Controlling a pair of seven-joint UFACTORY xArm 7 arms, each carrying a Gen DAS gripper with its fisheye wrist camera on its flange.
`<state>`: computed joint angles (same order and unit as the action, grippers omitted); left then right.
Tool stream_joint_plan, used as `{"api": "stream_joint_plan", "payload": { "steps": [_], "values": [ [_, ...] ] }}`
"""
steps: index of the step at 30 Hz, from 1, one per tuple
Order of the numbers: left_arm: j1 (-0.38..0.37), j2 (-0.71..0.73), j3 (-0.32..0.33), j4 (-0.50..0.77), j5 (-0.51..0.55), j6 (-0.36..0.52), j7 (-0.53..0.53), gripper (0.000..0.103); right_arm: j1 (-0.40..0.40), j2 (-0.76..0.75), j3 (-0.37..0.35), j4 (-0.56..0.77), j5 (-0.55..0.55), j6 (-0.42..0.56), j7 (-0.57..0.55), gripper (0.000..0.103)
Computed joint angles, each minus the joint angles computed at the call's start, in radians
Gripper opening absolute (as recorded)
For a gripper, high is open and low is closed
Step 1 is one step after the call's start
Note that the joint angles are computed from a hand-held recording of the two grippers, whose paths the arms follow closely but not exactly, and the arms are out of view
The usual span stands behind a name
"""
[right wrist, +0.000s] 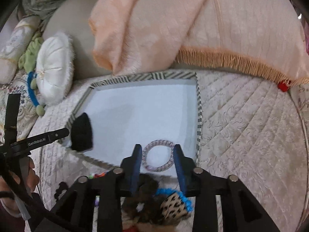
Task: Organize jewelry
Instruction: 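Carry both items over the striped tray and open both tools to drop them, then move the right tool to the brown scrunchie while the left tool approaches the black beaded bracelet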
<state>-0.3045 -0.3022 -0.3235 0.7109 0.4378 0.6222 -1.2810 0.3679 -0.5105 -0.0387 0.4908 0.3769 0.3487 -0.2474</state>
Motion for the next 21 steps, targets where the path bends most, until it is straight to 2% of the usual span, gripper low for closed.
{"api": "stream_joint_plan", "payload": {
  "steps": [3,6,9,16,21],
  "values": [
    [-0.011,-0.067,-0.046,-0.009,0.032,0.077,-0.046,0.053,-0.018,-0.051,0.062,-0.024,-0.032,-0.004,0.073,0.033],
    [-0.023,-0.135,-0.072,-0.031,0.039,0.114,-0.075,0.053,-0.018,-0.153,0.095,-0.081,-0.063,0.005,0.139,0.033],
    [-0.039,-0.198,-0.111,-0.044,0.034,0.165,-0.098,0.053,-0.033,-0.24,0.141,-0.111,-0.118,0.044,0.222,0.033],
    [-0.071,-0.302,-0.209,-0.04,0.038,0.262,-0.149,0.053,0.007,-0.432,0.169,-0.162,-0.191,0.135,0.336,0.033],
    [-0.092,-0.335,-0.254,-0.025,0.034,0.312,-0.163,0.053,0.044,-0.537,0.175,-0.192,-0.209,0.176,0.388,0.033]
  ]
}}
